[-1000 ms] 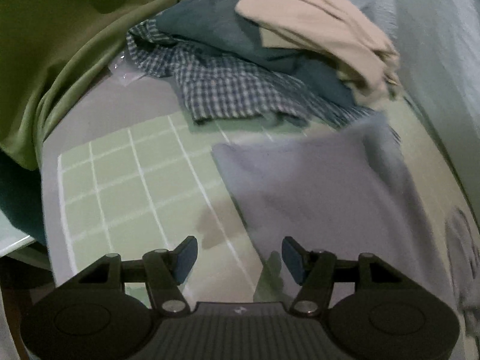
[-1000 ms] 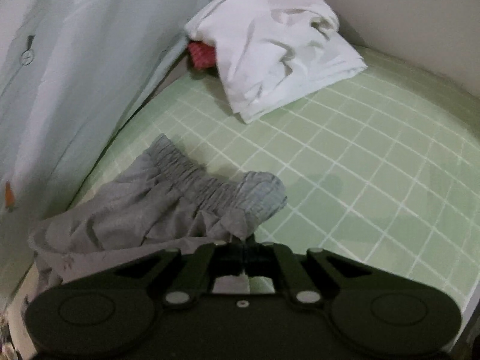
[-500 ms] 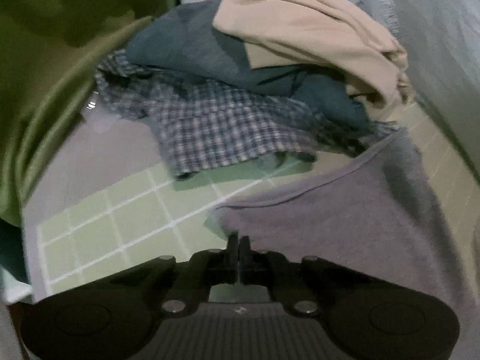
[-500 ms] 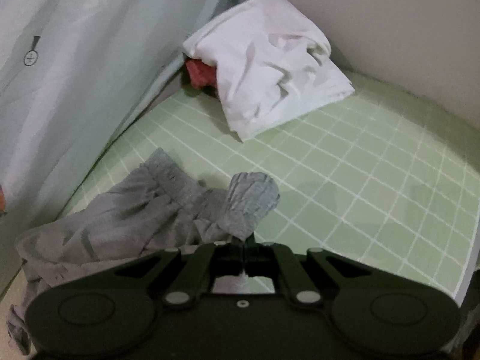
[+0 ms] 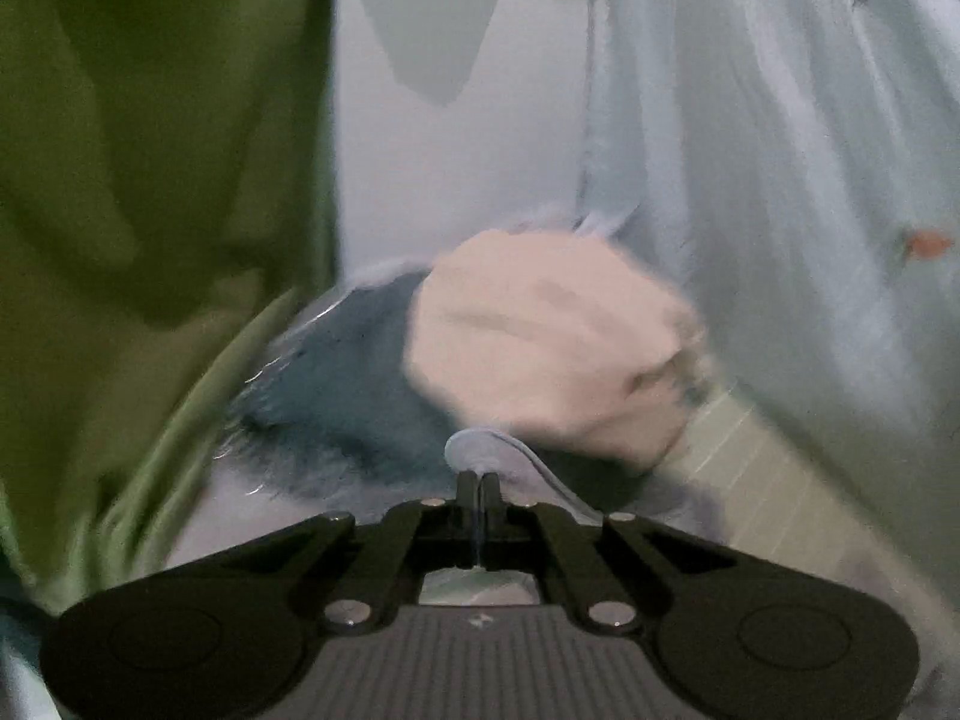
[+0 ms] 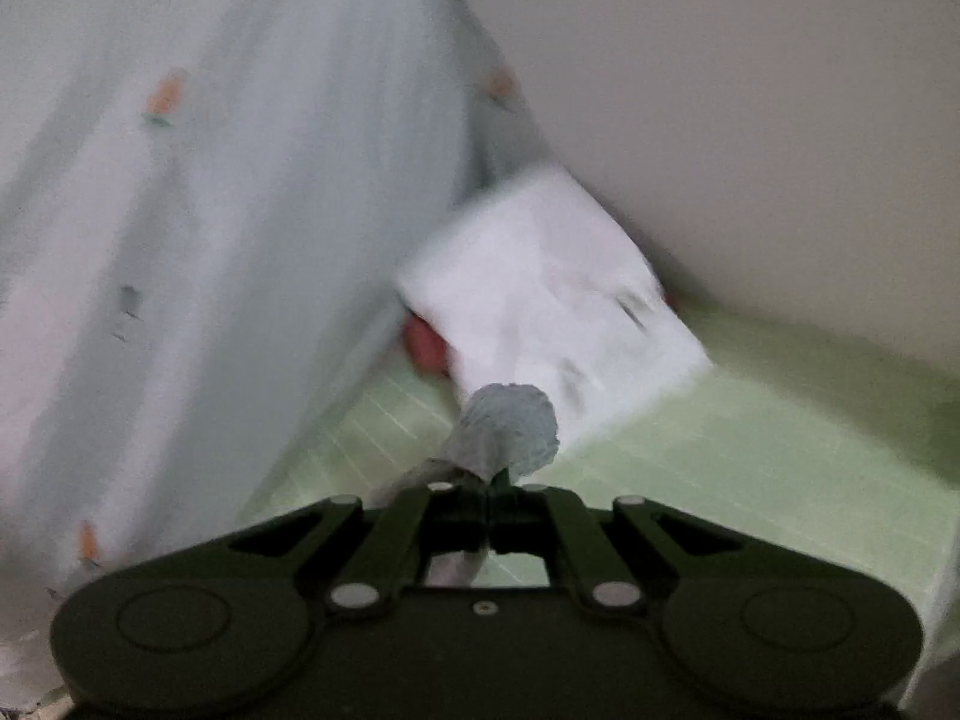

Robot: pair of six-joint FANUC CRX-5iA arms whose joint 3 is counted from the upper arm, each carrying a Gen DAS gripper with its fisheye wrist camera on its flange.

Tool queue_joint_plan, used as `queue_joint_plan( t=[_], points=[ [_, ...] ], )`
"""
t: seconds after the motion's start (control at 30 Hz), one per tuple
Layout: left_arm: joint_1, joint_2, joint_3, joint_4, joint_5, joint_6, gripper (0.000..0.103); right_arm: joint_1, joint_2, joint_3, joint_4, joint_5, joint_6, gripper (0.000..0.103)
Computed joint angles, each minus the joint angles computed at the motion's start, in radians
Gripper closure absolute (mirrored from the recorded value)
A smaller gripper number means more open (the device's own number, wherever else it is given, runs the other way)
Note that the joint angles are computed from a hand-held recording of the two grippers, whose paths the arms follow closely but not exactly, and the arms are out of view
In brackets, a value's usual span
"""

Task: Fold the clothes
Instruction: 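Grasp a sleeve cuff with the right gripper and lift it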

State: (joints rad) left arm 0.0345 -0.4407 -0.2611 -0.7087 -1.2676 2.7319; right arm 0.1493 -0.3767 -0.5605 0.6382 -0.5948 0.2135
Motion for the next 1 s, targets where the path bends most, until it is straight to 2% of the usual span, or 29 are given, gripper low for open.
queue_joint_plan(
  t=[0.07,0.17,0.23,0.37,0.5,0.6,0.67,0.87,1.0],
  points=[
    [0.05,-0.041,-0.055,0.076,0.022,-0.006,0.103,-0.03,-0.004,0.001,-0.124,-0.03,0.06,0.102],
    [0.089,-0.074,-0.103,0.143,0.028,-0.007,0.103,-0.042,-0.006,-0.002,-0.177,-0.076,0.1,0.102],
    [0.088,-0.075,-0.102,0.151,0.024,-0.007,0.103,-0.037,-0.014,-0.005,-0.165,-0.073,0.093,0.102],
    [0.118,-0.063,-0.095,0.181,0.068,-0.047,0.103,-0.026,-0.003,0.015,-0.155,-0.054,0.11,0.102],
    [0.091,-0.032,-0.042,0.15,0.099,-0.038,0.103,-0.026,0.044,0.055,-0.118,-0.007,0.096,0.102],
    [0.091,-0.036,-0.013,0.134,0.117,-0.048,0.103,-0.035,0.037,0.057,-0.085,0.033,0.046,0.102],
    [0.092,-0.049,-0.01,0.124,0.105,-0.055,0.103,-0.037,0.015,0.033,-0.042,0.034,0.007,0.102],
    [0.115,-0.105,-0.084,0.161,0.021,-0.073,0.103,-0.061,-0.026,-0.021,-0.143,-0.063,0.05,0.102],
    [0.138,-0.109,-0.154,0.221,-0.003,-0.093,0.103,-0.058,-0.005,-0.058,-0.173,-0.11,0.061,0.102]
  ],
)
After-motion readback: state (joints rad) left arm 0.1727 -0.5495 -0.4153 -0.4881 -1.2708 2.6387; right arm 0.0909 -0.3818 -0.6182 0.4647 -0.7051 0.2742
